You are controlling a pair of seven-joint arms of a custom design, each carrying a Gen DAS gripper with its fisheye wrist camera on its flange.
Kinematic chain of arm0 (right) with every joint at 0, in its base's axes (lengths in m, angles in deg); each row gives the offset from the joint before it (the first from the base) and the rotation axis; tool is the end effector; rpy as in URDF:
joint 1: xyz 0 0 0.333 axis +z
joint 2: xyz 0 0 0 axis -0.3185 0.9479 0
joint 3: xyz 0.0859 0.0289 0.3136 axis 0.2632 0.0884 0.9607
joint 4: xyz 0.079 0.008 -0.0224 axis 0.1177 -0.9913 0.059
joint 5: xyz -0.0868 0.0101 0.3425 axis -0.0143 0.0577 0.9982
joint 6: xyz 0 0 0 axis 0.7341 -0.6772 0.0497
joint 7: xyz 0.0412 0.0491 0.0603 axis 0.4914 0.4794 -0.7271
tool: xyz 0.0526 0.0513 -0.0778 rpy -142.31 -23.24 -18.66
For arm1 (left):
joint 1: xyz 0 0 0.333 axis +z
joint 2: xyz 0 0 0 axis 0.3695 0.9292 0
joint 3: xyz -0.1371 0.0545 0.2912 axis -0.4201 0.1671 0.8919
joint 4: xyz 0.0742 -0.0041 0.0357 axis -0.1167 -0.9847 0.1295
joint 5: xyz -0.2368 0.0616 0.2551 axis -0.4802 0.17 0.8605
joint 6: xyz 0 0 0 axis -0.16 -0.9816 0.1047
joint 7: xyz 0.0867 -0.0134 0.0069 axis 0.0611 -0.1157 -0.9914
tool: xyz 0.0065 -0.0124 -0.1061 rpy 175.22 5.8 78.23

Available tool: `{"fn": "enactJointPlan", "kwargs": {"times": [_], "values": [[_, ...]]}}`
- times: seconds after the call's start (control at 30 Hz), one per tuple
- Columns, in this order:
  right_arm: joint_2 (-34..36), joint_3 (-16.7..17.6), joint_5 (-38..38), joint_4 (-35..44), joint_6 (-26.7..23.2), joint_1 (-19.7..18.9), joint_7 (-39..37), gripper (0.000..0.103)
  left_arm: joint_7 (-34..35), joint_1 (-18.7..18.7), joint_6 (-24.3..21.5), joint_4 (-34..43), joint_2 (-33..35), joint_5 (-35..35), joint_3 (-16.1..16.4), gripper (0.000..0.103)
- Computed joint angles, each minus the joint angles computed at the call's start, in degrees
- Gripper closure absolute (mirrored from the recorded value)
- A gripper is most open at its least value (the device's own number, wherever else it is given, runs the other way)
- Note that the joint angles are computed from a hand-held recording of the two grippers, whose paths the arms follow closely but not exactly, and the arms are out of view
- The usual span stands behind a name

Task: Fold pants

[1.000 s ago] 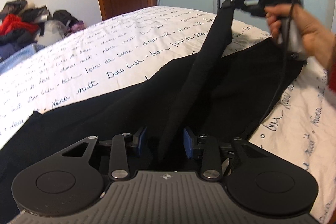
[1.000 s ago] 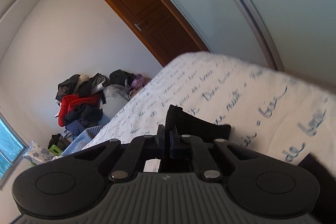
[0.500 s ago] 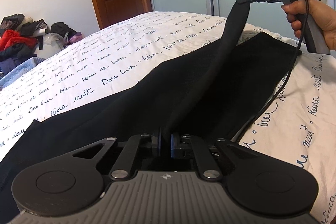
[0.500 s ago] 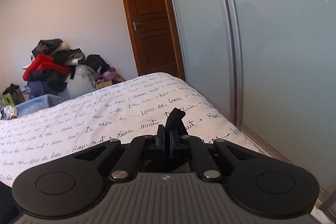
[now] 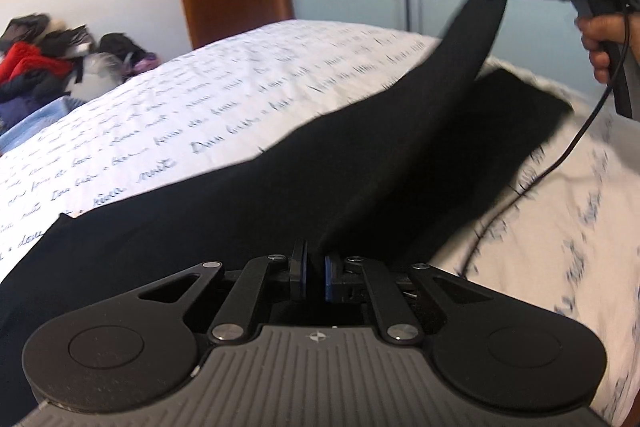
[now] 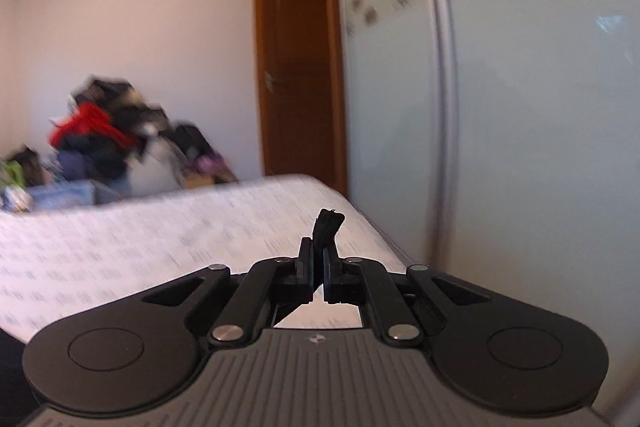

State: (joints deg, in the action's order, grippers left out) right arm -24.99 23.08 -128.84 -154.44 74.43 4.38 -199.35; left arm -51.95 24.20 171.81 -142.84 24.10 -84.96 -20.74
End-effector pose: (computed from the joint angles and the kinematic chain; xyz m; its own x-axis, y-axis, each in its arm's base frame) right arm 0.3993 0.2095 0.4309 -0.5726 -0.8173 -0.0648 -0.2176 0.2277 -0.9491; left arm 0.4602 0.0008 0.3732 -0.7949 -0.5842 -0.1639 -0.2669 0.5792 -0.7702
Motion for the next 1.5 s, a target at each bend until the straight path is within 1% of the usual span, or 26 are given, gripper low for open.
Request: {"fn": "enactJointPlan", "kwargs": {"times": [0.03, 0.1, 0.2, 0.3, 0.43, 0.53, 0.7, 0.83, 0.93, 1.1, 1.27, 1.33, 1.4, 1.43, 1.47, 1.5], "values": [[0.01, 0.11, 2.36, -0.9, -0.15, 0.25, -0.2, 0.098, 1.34, 0.02, 0.2, -0.24, 0.01, -0.52, 0.02, 0.089], [0.18, 0.33, 5.28, -2.14, -0.3, 0.66, 0.33, 0.098, 1.6, 0.0, 0.25, -0.19, 0.08, -0.48, -0.03, 0.089], [0.32, 0.89, 7.67, -2.79, -1.56, 1.38, 0.2, 0.098, -1.81, 0.14, -0.19, 0.65, 0.3, 1.58, 0.07, 0.089], [0.46, 0.88, 8.62, -2.84, -1.84, 1.75, -1.05, 0.098, -2.3, 0.16, -0.26, 0.67, 0.42, 2.03, 0.02, 0.089], [0.75, 0.75, 10.0, -3.64, -0.96, 1.93, 0.19, 0.098, 0.41, 0.13, -0.16, -0.47, -0.34, 0.89, 0.09, 0.089], [0.44, 1.46, 11.47, -4.61, -1.96, 2.72, 1.21, 0.098, 1.6, 0.29, -0.82, -0.94, -0.86, 0.94, 0.36, 0.089], [0.77, 2.16, 14.25, -4.59, -4.03, 3.97, -0.04, 0.098, -0.11, 0.4, -0.99, -0.53, -0.22, 2.8, 0.39, 0.089], [0.49, 2.05, 15.37, -5.43, -3.38, 4.41, 0.78, 0.098, 1.81, 0.35, -0.56, -0.8, -0.12, 1.96, 0.28, 0.089], [0.24, 1.99, 16.07, -6.02, -2.63, 4.51, 1.6, 0.098, 1.5, 0.42, -0.71, -0.95, -0.37, 2.36, 0.34, 0.089], [-0.07, 2.68, 17.04, -6.38, -3.37, 5.15, 3.0, 0.098, 0.61, 0.59, -0.99, -0.82, -0.27, 3.5, 0.49, 0.089], [-0.19, 2.63, 17.81, -7.08, -2.63, 5.36, 4.37, 0.098, 2.29, 0.23, 0.05, -0.83, 0.16, 2.52, 0.11, 0.089], [-0.04, 2.42, 18.01, -7.31, -2.06, 5.2, 5.31, 0.098, 2.29, 0.13, 0.48, -0.74, 0.33, 2.51, -0.01, 0.087], [-0.46, 1.71, 18.4, -7.82, 0.11, 4.8, 4.93, 0.093, 2.18, 0.15, 0.46, -0.76, 0.16, 2.49, 0.03, 0.084], [-0.46, 1.51, 19.05, -7.74, 0.67, 4.58, 4.01, 0.088, 1.77, 0.31, -0.06, -0.89, -0.12, 3.23, 0.21, 0.084], [-0.48, 1.6, 19.88, -7.65, 0.52, 4.53, 2.92, 0.085, 1.03, 0.47, -0.68, -0.96, -0.4, 4.25, 0.39, 0.08], [-0.43, 2.01, 20.59, -7.42, -0.63, 4.62, 2.41, 0.078, 0.29, 0.69, -1.54, -0.99, -0.72, 5.31, 0.64, 0.076]]}}
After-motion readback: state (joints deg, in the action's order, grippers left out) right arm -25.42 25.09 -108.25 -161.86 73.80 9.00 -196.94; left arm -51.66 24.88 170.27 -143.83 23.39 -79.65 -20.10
